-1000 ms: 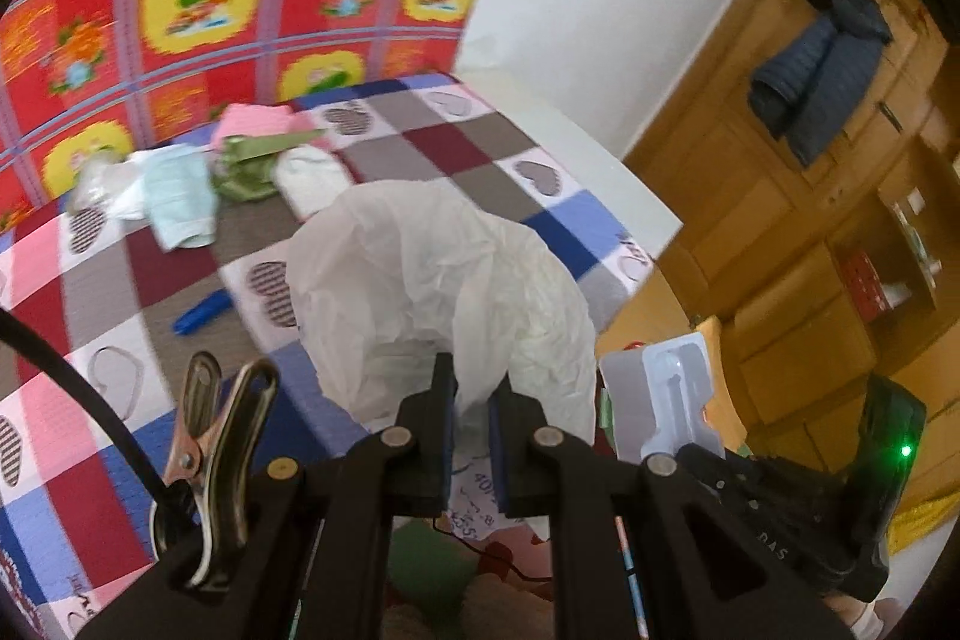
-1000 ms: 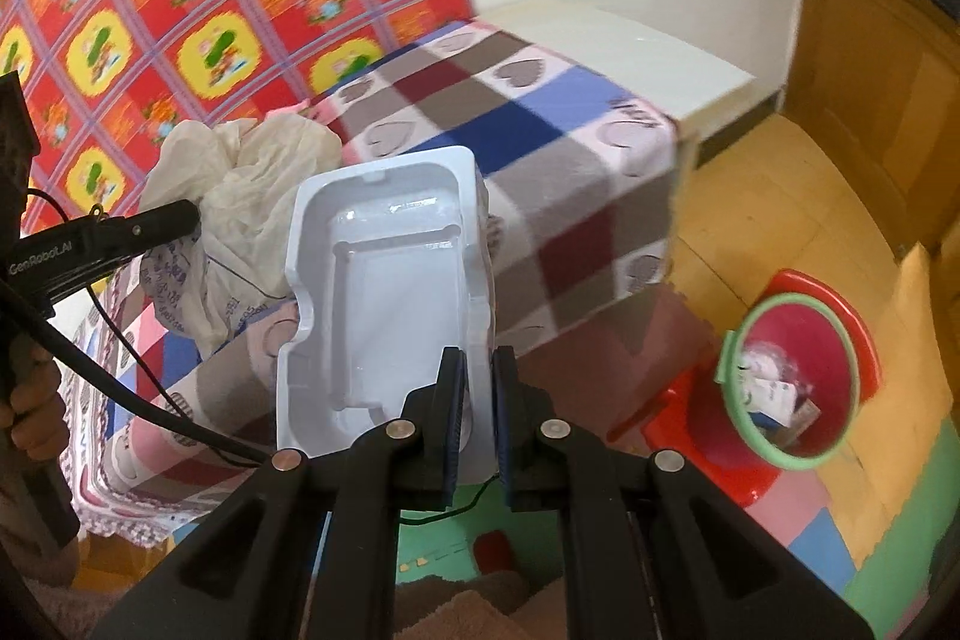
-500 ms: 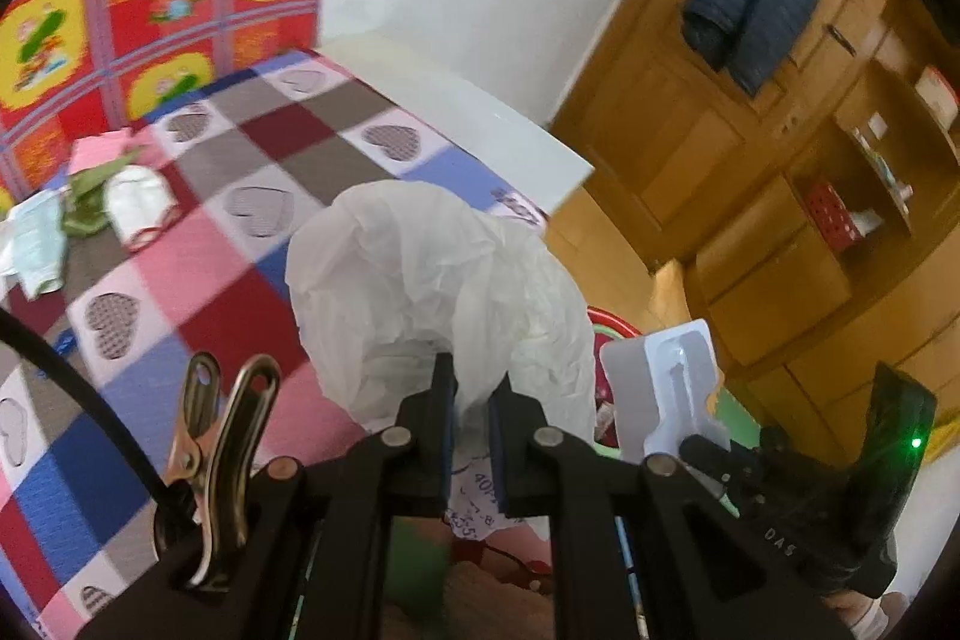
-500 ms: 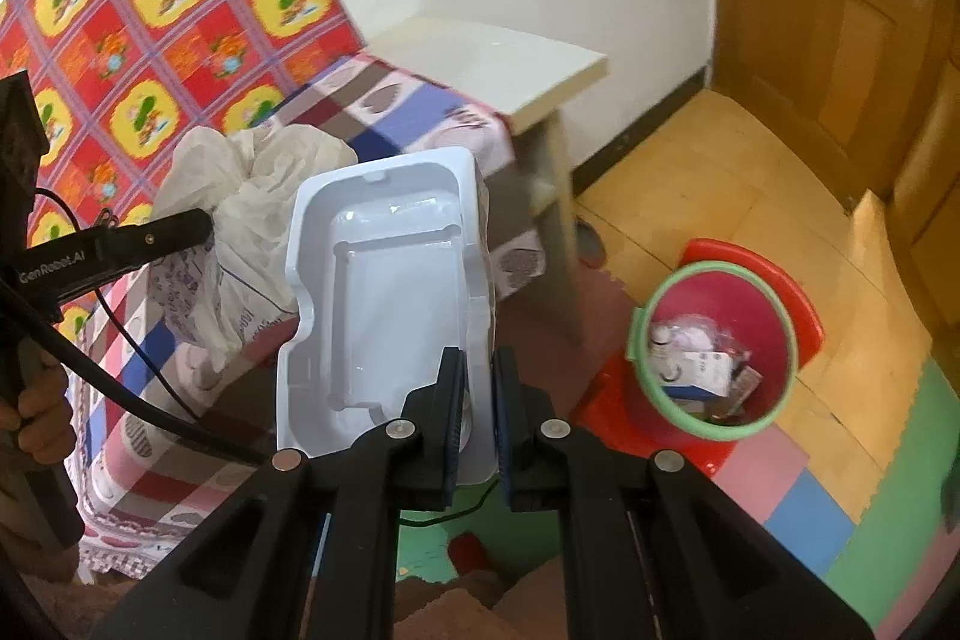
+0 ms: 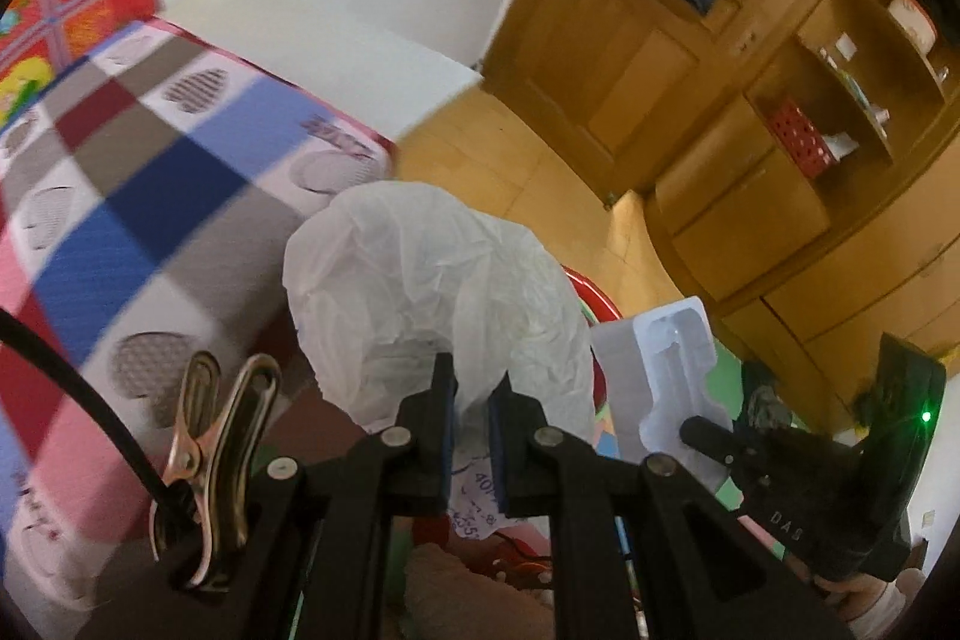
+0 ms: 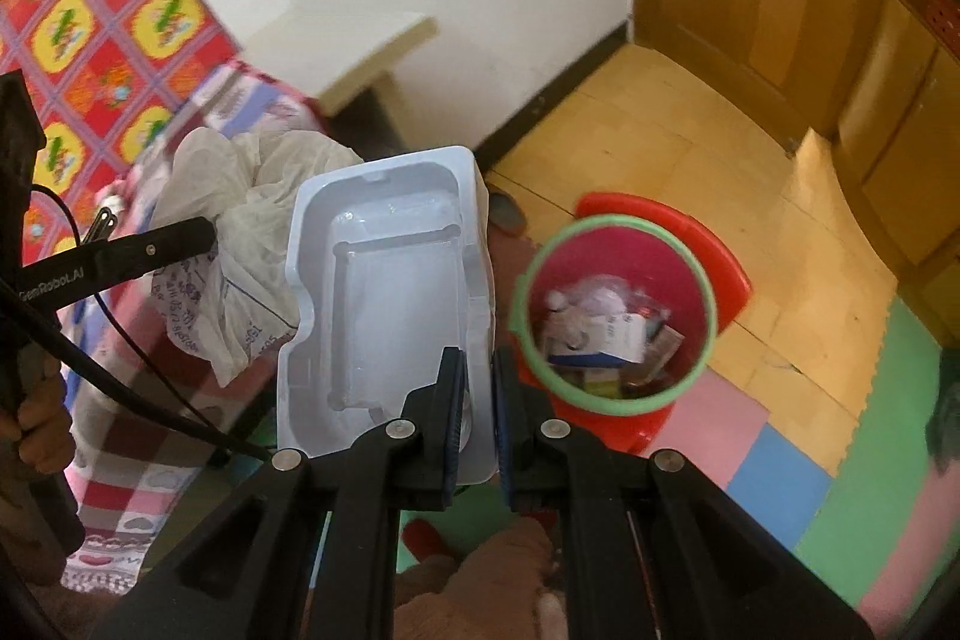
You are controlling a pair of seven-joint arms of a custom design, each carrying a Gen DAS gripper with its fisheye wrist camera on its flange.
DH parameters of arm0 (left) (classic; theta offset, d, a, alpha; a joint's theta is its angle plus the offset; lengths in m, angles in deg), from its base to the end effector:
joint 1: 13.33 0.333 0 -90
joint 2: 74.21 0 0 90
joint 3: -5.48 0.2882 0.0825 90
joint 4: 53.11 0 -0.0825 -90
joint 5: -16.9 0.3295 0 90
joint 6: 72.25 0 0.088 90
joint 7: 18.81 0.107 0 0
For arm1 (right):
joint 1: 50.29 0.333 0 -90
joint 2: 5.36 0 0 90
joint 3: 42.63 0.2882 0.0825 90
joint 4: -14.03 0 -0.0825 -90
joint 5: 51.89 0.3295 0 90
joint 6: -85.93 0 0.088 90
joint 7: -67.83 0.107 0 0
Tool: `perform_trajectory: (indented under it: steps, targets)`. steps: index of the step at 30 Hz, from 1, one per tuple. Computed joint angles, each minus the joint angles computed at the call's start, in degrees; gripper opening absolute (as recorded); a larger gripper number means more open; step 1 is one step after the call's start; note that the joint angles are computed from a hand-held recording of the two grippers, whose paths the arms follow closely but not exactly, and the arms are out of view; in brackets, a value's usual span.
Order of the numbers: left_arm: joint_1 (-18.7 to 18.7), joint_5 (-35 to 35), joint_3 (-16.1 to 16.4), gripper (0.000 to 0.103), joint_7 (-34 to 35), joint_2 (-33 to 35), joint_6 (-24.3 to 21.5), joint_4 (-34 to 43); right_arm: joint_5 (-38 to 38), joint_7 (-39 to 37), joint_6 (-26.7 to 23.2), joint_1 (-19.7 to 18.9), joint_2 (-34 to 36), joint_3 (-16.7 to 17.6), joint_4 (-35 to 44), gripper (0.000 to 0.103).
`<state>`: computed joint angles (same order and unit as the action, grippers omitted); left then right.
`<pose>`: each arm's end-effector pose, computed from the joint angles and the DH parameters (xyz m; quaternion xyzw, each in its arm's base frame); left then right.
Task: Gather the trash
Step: 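Lift and carry the bag and tray with both tools to the red bucket, then open both tools to drop the bag and tray into the bucket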
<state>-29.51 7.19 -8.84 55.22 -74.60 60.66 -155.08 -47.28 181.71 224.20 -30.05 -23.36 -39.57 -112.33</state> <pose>0.4728 -0.2826 0.5909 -0.6177 0.7352 -0.2774 0.0306 0.4193 0.1838 0.5580 -0.6642 0.7012 -0.0706 0.2493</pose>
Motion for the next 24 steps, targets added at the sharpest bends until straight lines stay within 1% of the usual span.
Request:
perform_trajectory:
  steps: [2,7,14,20,24]
  targets:
    - [-0.8,0.8,-0.6,0.010,-0.5,3.1,0.3,1.9,-0.1,-0.7,0.4,-0.8,-0.1,-0.9,-1.5,0.011]
    - [-3.4,2.5,-1.1,0.010,-0.8,11.4,0.7,7.6,-1.8,-1.0,2.1,-3.2,1.1,-1.9,-4.0,0.011]
    - [-8.0,5.2,-0.3,0.010,-0.4,24.1,-0.1,18.7,-3.3,-1.6,5.1,-6.2,4.4,-3.1,-6.3,0.011]
    - [-12.4,7.4,1.0,0.010,-0.3,37.1,-3.8,33.1,-5.4,-0.8,7.6,-8.5,8.4,-3.3,-7.2,0.011]
    - [-15.1,8.2,2.0,0.010,0.7,47.4,-8.4,46.7,-5.6,-0.2,9.1,-9.6,10.7,-3.4,-7.7,0.011]
